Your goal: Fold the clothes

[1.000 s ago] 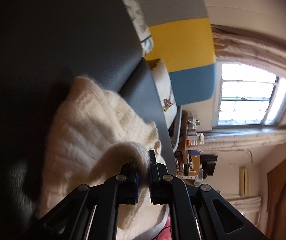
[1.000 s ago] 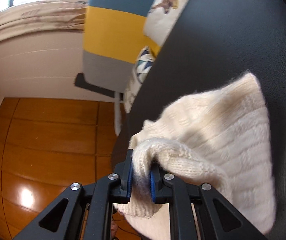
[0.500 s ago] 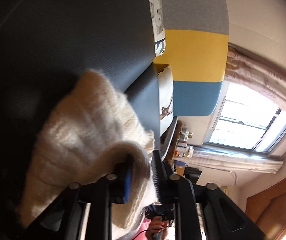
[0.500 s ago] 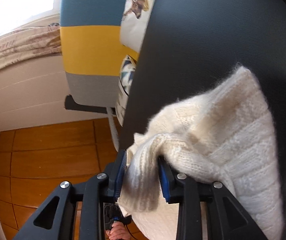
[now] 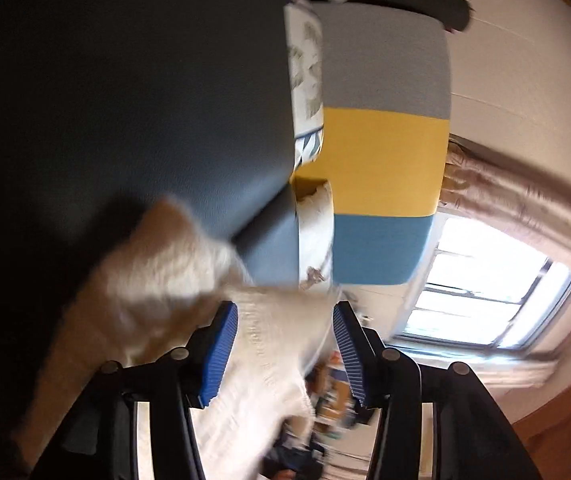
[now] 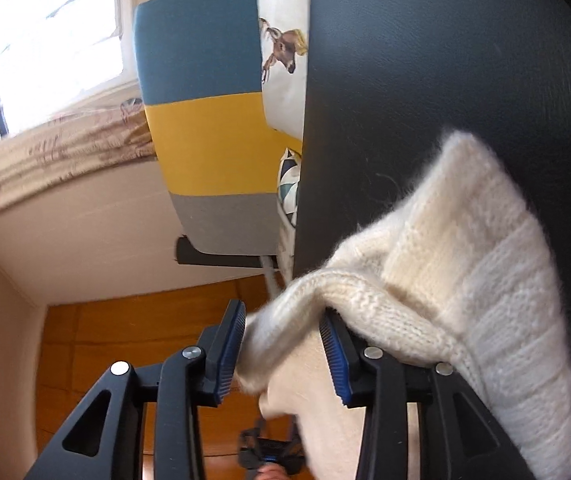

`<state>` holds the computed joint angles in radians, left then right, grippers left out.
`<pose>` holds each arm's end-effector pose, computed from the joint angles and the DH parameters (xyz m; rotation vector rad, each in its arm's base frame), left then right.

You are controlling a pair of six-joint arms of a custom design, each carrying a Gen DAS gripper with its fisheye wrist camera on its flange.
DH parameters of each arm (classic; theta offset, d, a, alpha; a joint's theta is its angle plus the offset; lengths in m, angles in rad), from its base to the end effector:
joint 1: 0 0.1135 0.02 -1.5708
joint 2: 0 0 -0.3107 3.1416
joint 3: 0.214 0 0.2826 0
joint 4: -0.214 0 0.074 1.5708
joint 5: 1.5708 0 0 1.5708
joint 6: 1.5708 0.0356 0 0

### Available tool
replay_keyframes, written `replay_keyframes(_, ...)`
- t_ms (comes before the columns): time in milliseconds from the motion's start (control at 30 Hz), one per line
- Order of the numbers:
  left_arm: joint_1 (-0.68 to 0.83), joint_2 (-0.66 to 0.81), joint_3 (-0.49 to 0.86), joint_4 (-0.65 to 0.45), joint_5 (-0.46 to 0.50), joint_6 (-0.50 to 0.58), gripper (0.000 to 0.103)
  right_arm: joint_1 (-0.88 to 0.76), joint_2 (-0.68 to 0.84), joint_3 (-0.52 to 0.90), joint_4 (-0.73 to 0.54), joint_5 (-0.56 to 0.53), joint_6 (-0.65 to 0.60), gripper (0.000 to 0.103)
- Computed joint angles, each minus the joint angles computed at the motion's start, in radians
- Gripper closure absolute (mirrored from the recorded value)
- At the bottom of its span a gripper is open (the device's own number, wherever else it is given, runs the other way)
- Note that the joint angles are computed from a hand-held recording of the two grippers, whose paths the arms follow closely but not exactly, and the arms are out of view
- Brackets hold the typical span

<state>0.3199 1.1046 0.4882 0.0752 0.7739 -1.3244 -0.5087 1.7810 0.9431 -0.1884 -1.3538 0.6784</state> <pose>0.2220 0.0473 0.2291 -1.2690 1.8726 -1.3875 0.3283 -0.1433 0.1824 0.8019 2.0499 1.7704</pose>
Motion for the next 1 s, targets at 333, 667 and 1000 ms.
replay_keyframes(333,-0.353,-0.143,0.164,-0.453,-0.477,0.564,0.053,0.098,-0.226,0.132,-0.583,0.481,-0.958,0.063)
replay_keyframes(667,-0.643,0.119,0.327,-0.530,-0.837,0.762,0.053,0.503,-0.265,0.136,-0.480,0.957,-1.105,0.072)
replay_keyframes(1000,-0.621,0.044,0.221,-0.478,-0.905,0.837,0.056,0.431,-0.265,0.069,-0.384,0.875,-0.889,0.072)
